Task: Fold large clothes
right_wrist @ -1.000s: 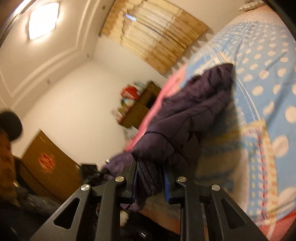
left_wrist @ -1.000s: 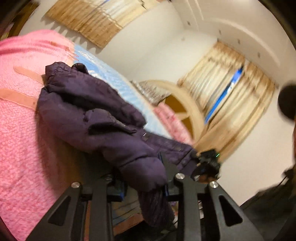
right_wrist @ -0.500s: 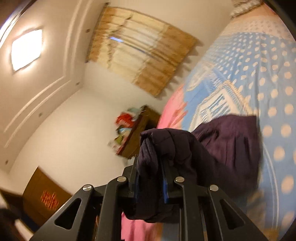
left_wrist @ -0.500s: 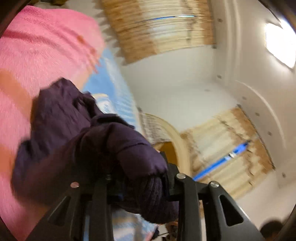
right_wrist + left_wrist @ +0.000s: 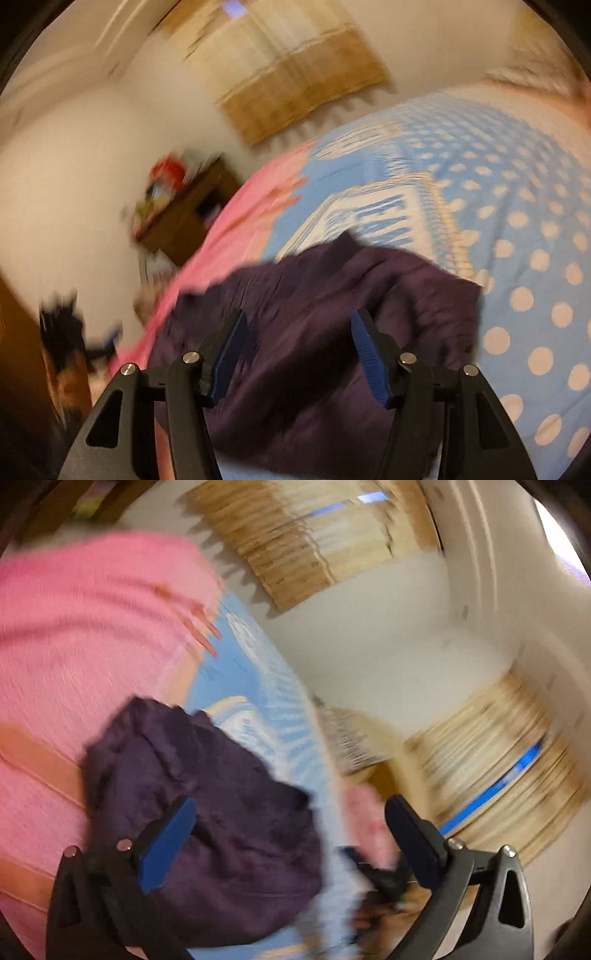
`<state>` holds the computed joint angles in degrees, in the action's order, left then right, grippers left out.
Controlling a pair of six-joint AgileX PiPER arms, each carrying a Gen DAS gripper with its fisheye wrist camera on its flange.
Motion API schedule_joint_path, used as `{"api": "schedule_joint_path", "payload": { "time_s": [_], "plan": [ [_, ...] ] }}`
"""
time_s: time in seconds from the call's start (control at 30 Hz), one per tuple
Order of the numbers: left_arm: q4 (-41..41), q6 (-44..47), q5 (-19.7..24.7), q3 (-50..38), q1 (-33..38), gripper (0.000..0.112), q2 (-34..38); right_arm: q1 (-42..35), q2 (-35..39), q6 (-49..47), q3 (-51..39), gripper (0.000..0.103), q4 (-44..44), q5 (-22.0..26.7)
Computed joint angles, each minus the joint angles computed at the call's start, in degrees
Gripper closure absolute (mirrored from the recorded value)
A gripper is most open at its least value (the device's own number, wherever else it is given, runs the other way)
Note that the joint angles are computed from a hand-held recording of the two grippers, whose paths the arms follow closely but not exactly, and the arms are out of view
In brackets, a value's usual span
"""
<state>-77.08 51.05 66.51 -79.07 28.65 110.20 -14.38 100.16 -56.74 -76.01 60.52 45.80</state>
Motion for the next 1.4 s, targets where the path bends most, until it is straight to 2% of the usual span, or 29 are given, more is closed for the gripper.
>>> {"api": "schedule_joint_path", "payload": {
  "time_s": [0.07, 0.17, 0.23, 0.27, 0.3, 0.37, 0.43, 0.47, 0.5, 0.53, 0.6, 0.7, 0.83, 0.97, 1.0, 1.03, 1.07, 1.13, 1.17, 1.23, 1.3, 1.33, 1.4],
  "plan": [
    [5.1, -0.1, -4.2, -0.7, -2.7, 0.009, -0.4, 2.9, -2.2, -0.7, 1.0, 0.043, -3.9, -4.1],
    [13.6, -1.2, -11.4, -2.2, -8.3, 0.009, 0.1, 5.3, -0.5, 4.6, -3.3, 0.043, -11.3, -5.1],
    [22.3, -2.7, -19.3, -2.8, -12.9, 0.010, 0.0, 7.4, 2.6, 11.6, -8.3, 0.043, -18.8, -3.8],
    [25.4, -2.9, -21.6, -2.9, -14.0, 0.012, -0.1, 8.3, 5.1, 14.5, -11.6, 0.043, -22.3, -1.9],
    [29.2, -4.6, -23.6, -3.9, -15.7, 0.016, 0.2, 9.4, 6.7, 16.3, -13.5, 0.043, -25.3, -2.1],
    [32.6, -5.6, -24.8, -6.8, -17.3, 0.018, 2.2, 12.4, 9.6, 21.1, -16.7, 0.043, -33.5, -2.8],
    [35.7, -7.2, -22.1, -10.6, -18.4, 0.020, 5.4, 15.0, 12.7, 25.3, -19.0, 0.043, -41.2, -2.9],
    [37.5, -7.5, -22.0, -12.2, -19.0, 0.027, 7.3, 16.2, 14.2, 27.6, -19.8, 0.044, -45.1, -3.2],
    [39.4, -8.6, -22.6, -12.7, -19.7, 0.034, 7.8, 16.7, 15.0, 28.3, -19.9, 0.055, -46.8, -3.2],
    [40.5, -8.2, -23.5, -12.2, -20.2, 0.037, 8.2, 16.8, 15.5, 27.9, -19.2, 0.060, -46.9, -4.1],
    [36.9, -3.5, -25.0, -9.7, -19.3, 0.068, 7.2, 16.2, 13.0, 24.0, -15.4, 0.069, -43.3, -7.3],
    [27.6, 4.2, -22.6, -6.5, -15.9, 0.082, 3.9, 14.5, 8.9, 18.9, -12.7, 0.073, -35.3, -9.5],
    [21.5, 8.6, -25.1, -5.0, -15.0, 0.085, 1.7, 13.2, 7.5, 17.5, -14.3, 0.075, -29.1, -10.9],
    [14.7, 7.7, -23.2, -8.6, -11.8, 0.085, 4.7, 12.1, 11.7, 21.3, -19.0, 0.075, -26.3, -11.6],
    [15.8, 5.9, -22.9, -10.8, -12.0, 0.085, 6.6, 12.4, 14.2, 24.7, -21.4, 0.075, -28.6, -11.7],
    [19.2, 2.5, -24.4, -13.9, -13.0, 0.084, 9.2, 13.1, 15.8, 27.6, -22.9, 0.075, -31.4, -12.5],
    [23.1, -1.4, -25.7, -16.9, -14.1, 0.084, 11.7, 14.0, 18.8, 31.8, -25.5, 0.075, -35.5, -12.8],
    [31.2, -10.6, -25.4, -25.0, -16.1, 0.082, 18.0, 16.2, 23.7, 39.9, -29.5, 0.074, -45.5, -13.7],
    [34.8, -13.0, -27.9, -26.6, -17.5, 0.077, 19.7, 16.6, 25.4, 41.8, -30.7, 0.074, -47.6, -14.1],
    [38.2, -15.9, -29.9, -27.8, -18.7, 0.071, 21.1, 16.2, 28.3, 42.4, -33.5, 0.073, -46.6, -12.3],
    [38.4, -15.2, -32.4, -27.0, -19.4, 0.066, 21.6, 15.2, 30.4, 41.0, -35.7, 0.071, -43.9, -10.9],
    [38.6, -15.0, -33.2, -26.5, -19.6, 0.065, 21.7, 14.6, 31.9, 40.6, -37.7, 0.070, -42.3, -9.0],
    [39.1, -15.2, -33.8, -25.9, -19.9, 0.065, 21.5, 14.5, 32.7, 40.7, -38.3, 0.069, -41.8, -9.1]
  ]
}}
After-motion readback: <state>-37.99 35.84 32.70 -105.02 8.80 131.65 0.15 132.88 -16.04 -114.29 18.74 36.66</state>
